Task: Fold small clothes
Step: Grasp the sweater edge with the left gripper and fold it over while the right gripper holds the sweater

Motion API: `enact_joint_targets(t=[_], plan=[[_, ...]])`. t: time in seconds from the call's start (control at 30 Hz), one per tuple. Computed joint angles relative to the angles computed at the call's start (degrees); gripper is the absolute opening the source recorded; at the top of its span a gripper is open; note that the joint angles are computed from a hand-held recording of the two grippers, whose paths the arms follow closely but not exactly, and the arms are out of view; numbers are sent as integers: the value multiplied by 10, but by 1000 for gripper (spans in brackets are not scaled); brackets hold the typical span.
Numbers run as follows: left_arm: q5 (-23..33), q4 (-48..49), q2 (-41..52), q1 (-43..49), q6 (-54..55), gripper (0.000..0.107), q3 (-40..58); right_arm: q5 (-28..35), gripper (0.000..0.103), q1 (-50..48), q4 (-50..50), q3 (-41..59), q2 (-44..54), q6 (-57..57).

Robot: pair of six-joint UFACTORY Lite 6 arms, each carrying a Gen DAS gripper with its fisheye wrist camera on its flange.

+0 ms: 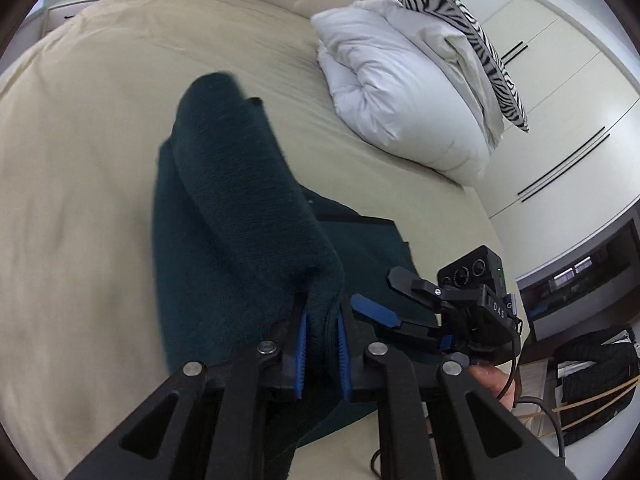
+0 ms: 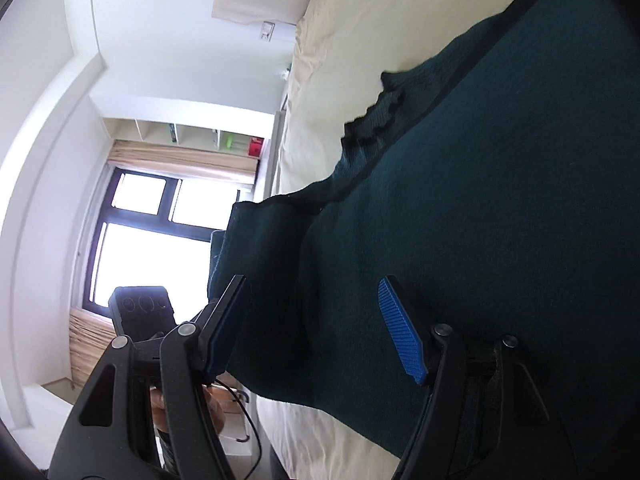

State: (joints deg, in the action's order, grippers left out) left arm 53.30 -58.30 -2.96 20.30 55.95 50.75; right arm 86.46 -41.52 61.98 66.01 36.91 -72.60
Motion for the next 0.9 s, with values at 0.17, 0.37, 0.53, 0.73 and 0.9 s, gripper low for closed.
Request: enact_joint_targets(t=[0.17, 0.37, 0.53, 0.73, 0.9], plan=[[-74, -107, 70, -135, 26, 18, -54, 48, 64, -58, -23, 128, 125, 46], [-24, -108, -36, -82, 80, 35, -135, 41, 64, -47, -34, 136, 131, 35], [8, -84, -130, 40, 125, 35, -188, -23, 64, -30, -37, 85, 68, 45], [-4, -88, -58, 78, 179, 32, -207, -81, 64, 15, -71, 49, 14, 81], [15, -108, 24, 107, 217, 26, -185, -89, 66, 54, -61, 32, -5, 99]])
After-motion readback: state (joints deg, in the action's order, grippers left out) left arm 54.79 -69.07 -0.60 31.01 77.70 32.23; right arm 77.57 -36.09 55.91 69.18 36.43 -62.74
